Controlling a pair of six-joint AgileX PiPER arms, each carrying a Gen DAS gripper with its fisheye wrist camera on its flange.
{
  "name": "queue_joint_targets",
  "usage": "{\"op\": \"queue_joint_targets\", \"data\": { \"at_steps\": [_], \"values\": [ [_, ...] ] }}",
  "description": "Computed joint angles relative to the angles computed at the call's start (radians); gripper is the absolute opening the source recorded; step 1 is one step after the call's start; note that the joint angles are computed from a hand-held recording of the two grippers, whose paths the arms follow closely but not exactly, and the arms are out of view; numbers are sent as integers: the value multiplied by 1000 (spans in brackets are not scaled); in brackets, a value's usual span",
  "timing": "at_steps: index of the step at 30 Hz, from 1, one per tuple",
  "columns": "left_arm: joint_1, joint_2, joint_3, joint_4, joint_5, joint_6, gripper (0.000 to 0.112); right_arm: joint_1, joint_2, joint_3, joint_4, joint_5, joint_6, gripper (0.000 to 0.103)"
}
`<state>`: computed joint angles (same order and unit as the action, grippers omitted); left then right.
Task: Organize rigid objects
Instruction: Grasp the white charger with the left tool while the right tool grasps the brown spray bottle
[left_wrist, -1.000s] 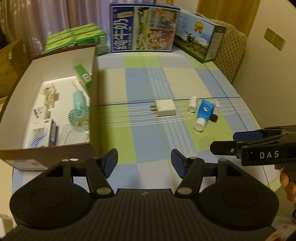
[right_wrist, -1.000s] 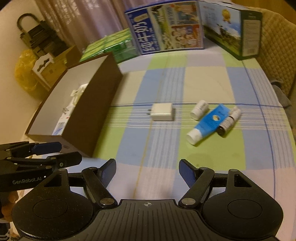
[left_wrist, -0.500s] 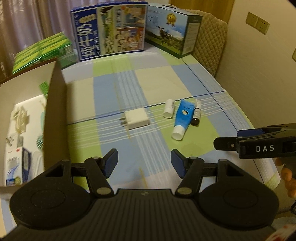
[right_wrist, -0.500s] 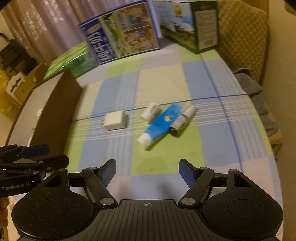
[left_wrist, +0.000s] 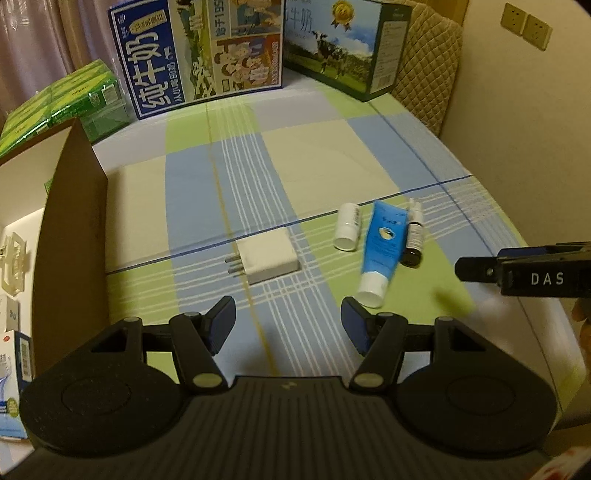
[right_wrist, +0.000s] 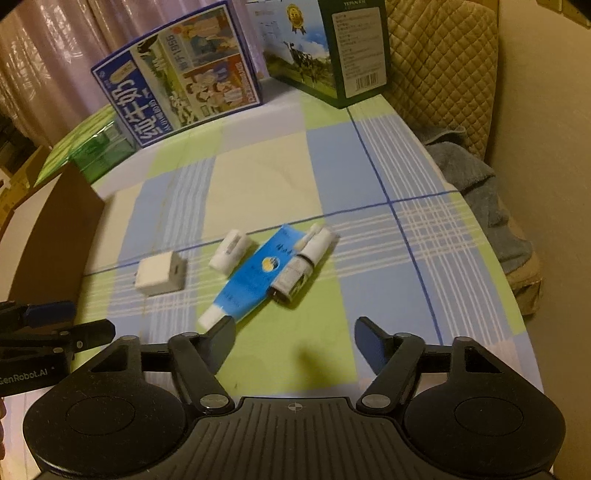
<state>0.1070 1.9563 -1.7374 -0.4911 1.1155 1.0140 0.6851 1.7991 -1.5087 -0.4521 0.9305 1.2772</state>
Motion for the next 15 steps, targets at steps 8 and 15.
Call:
{"op": "queue_joint_targets", "data": {
  "at_steps": [8,15],
  "values": [
    [-36,109,-104,45,-27,-62,59,-66,98,-43,9,-70,-26,52],
    [-61,176,-184,60,-33,-70,59,-108,199,-135,24,-72,-70,47]
  ]
}}
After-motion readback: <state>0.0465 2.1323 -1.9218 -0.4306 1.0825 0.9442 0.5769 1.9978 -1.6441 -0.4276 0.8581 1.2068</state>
